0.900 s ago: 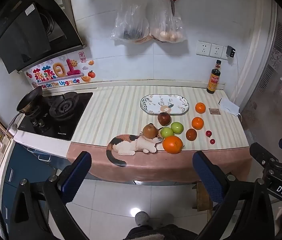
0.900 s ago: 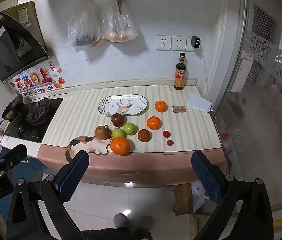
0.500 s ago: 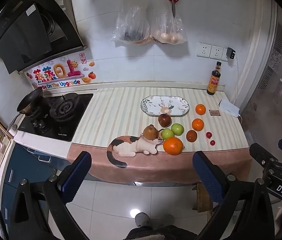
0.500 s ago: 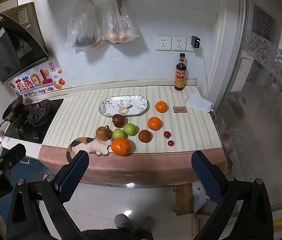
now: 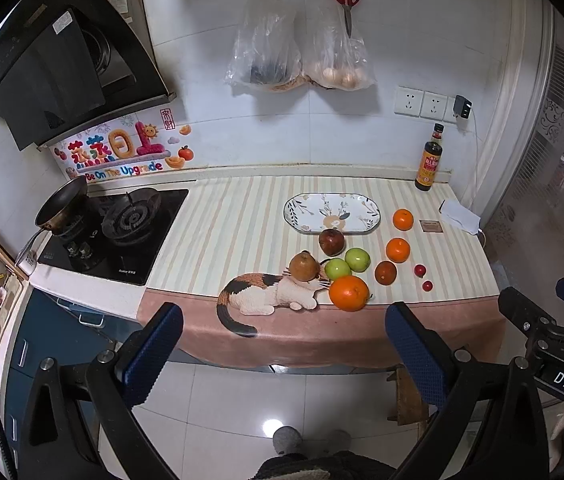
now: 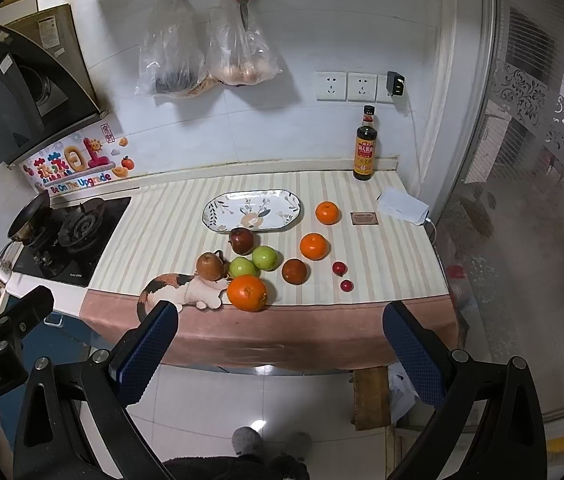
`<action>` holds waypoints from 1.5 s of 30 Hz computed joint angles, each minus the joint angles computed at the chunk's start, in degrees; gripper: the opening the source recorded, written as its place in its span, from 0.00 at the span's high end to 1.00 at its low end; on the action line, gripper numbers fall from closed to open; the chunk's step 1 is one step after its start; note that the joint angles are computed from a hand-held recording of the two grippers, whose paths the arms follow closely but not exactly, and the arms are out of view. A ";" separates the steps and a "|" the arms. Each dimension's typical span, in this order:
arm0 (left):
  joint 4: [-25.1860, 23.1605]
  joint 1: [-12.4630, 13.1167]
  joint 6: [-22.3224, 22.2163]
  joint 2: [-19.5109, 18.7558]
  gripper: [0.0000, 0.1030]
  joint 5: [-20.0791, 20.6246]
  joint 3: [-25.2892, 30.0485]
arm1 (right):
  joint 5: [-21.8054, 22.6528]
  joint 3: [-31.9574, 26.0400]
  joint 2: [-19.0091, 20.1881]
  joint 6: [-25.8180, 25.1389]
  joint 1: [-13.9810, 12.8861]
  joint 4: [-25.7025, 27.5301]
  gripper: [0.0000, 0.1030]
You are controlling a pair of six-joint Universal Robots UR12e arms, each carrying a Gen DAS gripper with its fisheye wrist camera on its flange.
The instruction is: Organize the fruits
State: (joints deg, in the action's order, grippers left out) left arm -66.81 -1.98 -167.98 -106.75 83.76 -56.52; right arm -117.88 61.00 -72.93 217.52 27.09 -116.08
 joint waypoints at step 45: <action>0.20 0.31 0.23 -0.03 0.00 -0.35 0.32 | -0.57 -0.36 0.11 0.00 0.17 -0.03 0.00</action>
State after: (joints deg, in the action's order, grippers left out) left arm -66.61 -1.66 -167.75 -106.78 83.41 -56.20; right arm -118.45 60.65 -72.82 217.52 27.27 -116.11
